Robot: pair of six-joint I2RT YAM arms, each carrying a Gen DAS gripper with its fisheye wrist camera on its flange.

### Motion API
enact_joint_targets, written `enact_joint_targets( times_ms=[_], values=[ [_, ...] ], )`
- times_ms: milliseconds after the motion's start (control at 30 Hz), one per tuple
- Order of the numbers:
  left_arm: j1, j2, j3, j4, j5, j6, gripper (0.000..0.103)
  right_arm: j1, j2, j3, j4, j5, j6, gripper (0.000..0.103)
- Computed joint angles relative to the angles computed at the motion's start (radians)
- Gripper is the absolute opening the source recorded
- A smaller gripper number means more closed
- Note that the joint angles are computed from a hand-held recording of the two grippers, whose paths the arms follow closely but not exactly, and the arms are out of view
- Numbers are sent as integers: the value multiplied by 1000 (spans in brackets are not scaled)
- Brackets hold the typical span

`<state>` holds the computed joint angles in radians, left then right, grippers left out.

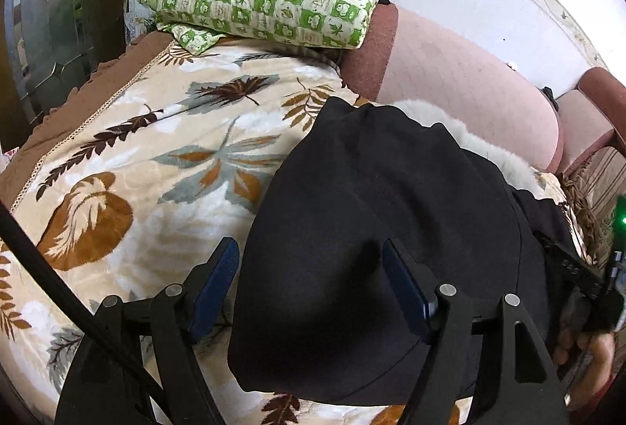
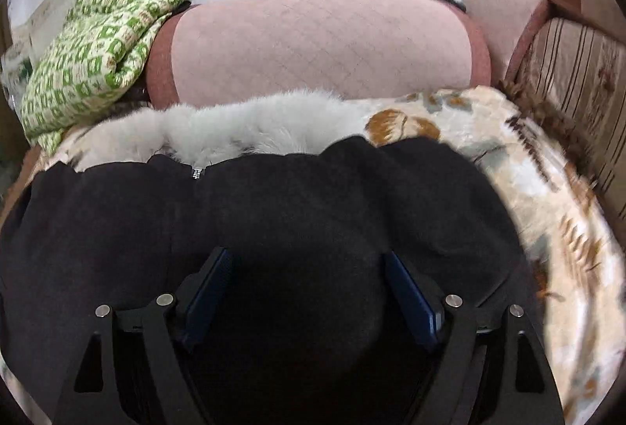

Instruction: Fold large clothes

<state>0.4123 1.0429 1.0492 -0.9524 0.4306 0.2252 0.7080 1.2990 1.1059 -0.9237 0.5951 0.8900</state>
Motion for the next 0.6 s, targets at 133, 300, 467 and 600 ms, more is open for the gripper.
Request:
enact_joint_targets(
  times_ms=[133, 300, 467, 600],
  values=[
    [6, -13, 2, 2, 1, 1, 75, 124, -6, 94, -47, 99, 8, 84],
    [29, -17, 8, -4, 25, 5, 75, 186, 107, 230, 15, 13, -105, 61],
    [52, -5, 25, -14, 52, 9, 75, 170, 312, 395, 89, -100, -219, 48],
    [63, 10, 37, -15, 65, 11, 75, 124, 515, 590, 68, -169, -280, 48]
  ],
)
